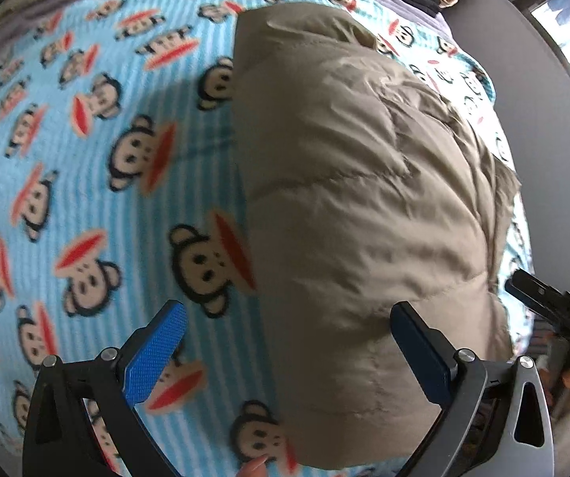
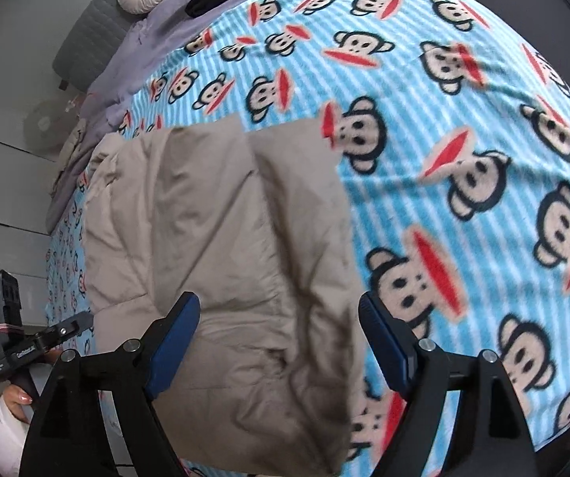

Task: Fold large clothes

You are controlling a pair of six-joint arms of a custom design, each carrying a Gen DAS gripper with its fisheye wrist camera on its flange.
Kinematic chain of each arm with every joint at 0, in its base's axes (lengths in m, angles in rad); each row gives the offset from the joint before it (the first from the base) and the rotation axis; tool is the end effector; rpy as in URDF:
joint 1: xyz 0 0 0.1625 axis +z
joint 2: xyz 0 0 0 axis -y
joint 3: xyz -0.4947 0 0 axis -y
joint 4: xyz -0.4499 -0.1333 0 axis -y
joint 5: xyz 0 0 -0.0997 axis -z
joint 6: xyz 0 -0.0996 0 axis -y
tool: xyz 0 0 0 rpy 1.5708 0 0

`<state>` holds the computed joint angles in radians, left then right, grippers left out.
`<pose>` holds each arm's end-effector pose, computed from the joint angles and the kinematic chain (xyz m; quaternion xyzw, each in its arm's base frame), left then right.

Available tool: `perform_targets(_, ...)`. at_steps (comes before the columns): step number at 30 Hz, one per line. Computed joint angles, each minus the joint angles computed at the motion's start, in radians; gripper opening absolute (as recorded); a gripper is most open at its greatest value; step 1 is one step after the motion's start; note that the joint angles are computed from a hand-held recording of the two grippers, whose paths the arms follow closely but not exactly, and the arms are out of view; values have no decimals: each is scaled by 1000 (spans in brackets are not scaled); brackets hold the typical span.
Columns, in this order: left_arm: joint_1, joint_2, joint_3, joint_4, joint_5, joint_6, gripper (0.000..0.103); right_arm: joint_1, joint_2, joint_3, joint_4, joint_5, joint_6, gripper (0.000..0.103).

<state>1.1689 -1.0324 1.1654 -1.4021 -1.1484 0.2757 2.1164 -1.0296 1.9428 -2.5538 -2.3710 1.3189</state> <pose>-0.1401 -0.7747 0.4112 0.3510 0.9013 0.1336 0.2161 0.3819 -0.5100 0.1682 -0.3597 -0.8474 0.3317 0.2062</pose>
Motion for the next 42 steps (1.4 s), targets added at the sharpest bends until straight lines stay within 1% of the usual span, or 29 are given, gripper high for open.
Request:
perform_targets(1, 4, 7, -13, 23, -21, -10, 103, -4, -7, 7, -4, 4, -2, 92)
perform_targets(2, 8, 15, -27, 46, -49, -21, 103, -7, -13, 13, -8, 7, -5, 99)
perform_targets(3, 10, 18, -33, 56, -63, -25, 103, -10, -17, 20, -16, 11, -13, 103)
perform_targets(7, 21, 40, -63, 105, -129, -42, 103, -27, -26, 44, -65, 50, -61, 103)
perform_targets(10, 29, 62, -87, 137, -159, -45, 103, -51, -36, 65, -129, 103, -114, 103)
perform_targets(13, 46, 95, -131, 177, -221, -50, 103, -79, -45, 83, -186, 156, -167, 103)
perform_targets(15, 58, 118, -167, 209, -271, -53, 103, -99, -52, 92, -204, 188, -189, 103)
perform_targets(16, 62, 123, -176, 213, -285, -51, 103, -109, -54, 97, -218, 208, -206, 103)
perform_targets(18, 80, 141, -210, 231, -335, -49, 103, -133, -56, 112, -279, 261, -256, 103)
perform_targets(20, 93, 158, -235, 245, -360, -48, 103, -161, -54, 129, -348, 328, -306, 103)
perform_targets(21, 98, 167, -244, 248, -365, -45, 103, -182, -52, 139, -380, 368, -328, 103)
perform_targets(24, 109, 189, -253, 244, -358, -49, 103, -231, -39, 151, -425, 444, -367, 103)
perform_targets(30, 127, 223, -247, 257, -412, -62, 103, -320, 4, 164, -566, 615, -473, 103)
perform_targets(34, 148, 263, -274, 297, -478, -100, 103, -361, 29, 170, -649, 679, -478, 103)
perform_targets(37, 153, 273, -266, 304, -505, -143, 103, -363, 45, 153, -654, 682, -463, 103)
perform_targets(38, 148, 266, -251, 288, -502, -145, 103, -359, 49, 146, -648, 676, -453, 103)
perform_targets(40, 133, 245, -220, 258, -489, -126, 102, -357, 56, 139, -659, 682, -428, 101)
perform_targets(41, 122, 230, -202, 241, -479, -103, 98, -355, 62, 139, -679, 691, -414, 93)
perform_targets(42, 117, 225, -199, 236, -478, -93, 94, -352, 69, 134, -693, 694, -408, 77)
